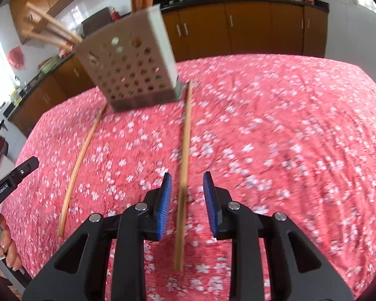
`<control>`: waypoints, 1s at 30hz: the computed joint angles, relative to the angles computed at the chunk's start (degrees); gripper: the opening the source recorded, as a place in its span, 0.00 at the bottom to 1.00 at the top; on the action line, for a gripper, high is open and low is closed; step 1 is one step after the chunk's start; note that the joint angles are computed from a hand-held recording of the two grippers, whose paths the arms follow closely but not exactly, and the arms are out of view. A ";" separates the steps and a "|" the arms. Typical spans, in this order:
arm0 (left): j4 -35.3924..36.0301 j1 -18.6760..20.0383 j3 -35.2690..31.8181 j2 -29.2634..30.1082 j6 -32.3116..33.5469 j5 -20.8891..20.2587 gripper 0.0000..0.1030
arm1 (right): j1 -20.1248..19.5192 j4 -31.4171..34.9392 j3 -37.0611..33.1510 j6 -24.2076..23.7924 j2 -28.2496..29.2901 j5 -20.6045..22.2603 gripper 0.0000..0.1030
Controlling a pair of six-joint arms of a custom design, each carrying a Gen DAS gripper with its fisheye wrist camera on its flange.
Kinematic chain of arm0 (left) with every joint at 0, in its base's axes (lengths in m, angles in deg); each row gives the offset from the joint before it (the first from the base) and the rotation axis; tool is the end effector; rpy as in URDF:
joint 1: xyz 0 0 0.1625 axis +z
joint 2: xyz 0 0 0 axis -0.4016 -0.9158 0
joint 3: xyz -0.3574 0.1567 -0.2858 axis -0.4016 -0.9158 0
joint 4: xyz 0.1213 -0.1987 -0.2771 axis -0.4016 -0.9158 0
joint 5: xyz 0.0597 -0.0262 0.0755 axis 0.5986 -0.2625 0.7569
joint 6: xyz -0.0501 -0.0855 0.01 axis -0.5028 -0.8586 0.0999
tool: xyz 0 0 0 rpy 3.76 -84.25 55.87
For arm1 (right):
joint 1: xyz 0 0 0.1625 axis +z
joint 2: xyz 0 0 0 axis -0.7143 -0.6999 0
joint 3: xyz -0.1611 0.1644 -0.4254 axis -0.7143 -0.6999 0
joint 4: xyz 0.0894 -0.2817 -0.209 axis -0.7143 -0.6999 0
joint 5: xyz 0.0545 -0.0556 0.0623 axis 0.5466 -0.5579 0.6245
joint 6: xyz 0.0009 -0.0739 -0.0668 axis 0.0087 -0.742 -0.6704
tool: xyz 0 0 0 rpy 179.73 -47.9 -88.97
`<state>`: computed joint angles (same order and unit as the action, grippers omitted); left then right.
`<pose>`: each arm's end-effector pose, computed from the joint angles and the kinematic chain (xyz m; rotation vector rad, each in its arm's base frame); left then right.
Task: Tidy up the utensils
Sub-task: 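Lower both tools to the table and grasp one chopstick each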
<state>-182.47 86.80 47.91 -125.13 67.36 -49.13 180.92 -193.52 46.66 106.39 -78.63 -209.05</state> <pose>0.0006 -0.4106 0.3766 0.7714 2.4190 -0.7476 0.3562 -0.2858 -0.0504 -0.1490 -2.2906 1.0618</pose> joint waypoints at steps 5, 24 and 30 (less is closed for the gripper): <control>0.44 -0.41 0.87 0.94 -0.84 -0.16 0.31 | -0.42 -0.02 -0.47 -0.19 1.05 -0.11 0.26; 1.81 0.42 0.76 2.81 -1.73 -1.58 0.31 | -0.96 5.74 -0.76 2.65 0.70 -4.66 0.07; 2.39 0.72 0.67 3.30 -1.50 -3.34 0.31 | -1.65 14.14 2.38 14.54 -2.74 -7.60 0.07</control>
<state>-180.08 87.52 48.58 -121.83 65.86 -52.47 179.27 -179.37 49.04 120.94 -81.37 -216.65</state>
